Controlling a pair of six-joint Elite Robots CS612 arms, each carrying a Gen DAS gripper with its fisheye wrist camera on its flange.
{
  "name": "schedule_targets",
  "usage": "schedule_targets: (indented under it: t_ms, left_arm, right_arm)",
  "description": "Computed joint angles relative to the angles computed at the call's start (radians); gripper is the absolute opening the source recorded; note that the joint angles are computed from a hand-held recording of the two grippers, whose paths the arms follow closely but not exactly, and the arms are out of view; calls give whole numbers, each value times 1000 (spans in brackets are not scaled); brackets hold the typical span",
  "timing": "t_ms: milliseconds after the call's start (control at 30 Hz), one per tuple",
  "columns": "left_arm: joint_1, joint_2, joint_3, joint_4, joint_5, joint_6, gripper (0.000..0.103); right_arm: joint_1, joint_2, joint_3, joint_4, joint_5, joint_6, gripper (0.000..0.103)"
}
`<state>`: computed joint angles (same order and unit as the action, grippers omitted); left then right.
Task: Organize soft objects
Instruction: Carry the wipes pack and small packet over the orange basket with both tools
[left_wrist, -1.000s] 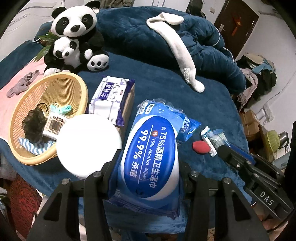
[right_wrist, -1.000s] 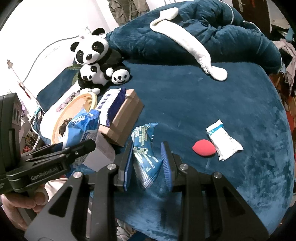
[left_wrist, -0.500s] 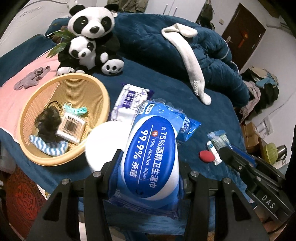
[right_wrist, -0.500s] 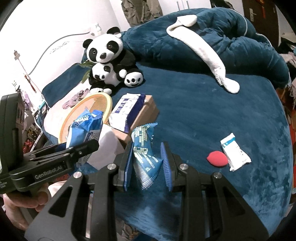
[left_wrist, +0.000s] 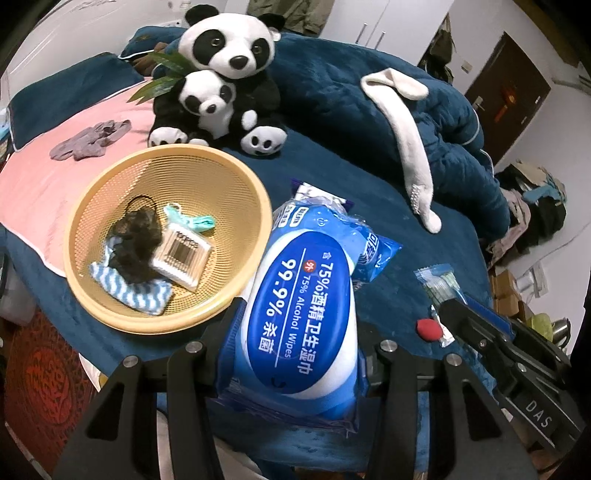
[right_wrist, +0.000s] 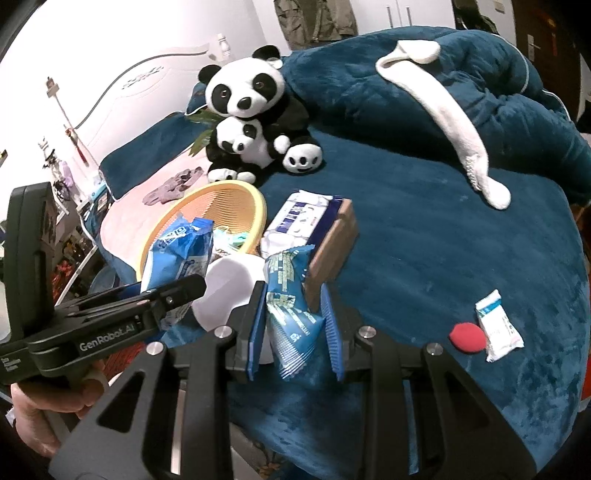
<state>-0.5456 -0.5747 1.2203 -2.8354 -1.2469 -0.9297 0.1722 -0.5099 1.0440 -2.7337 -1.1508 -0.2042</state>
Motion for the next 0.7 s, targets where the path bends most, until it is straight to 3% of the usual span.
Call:
schedule_targets:
  t_ms: [700]
  left_arm:
    - [42,-18,63,-24,-8,-75,51]
  right_arm:
    - [43,44,-94,95,26,-47,30]
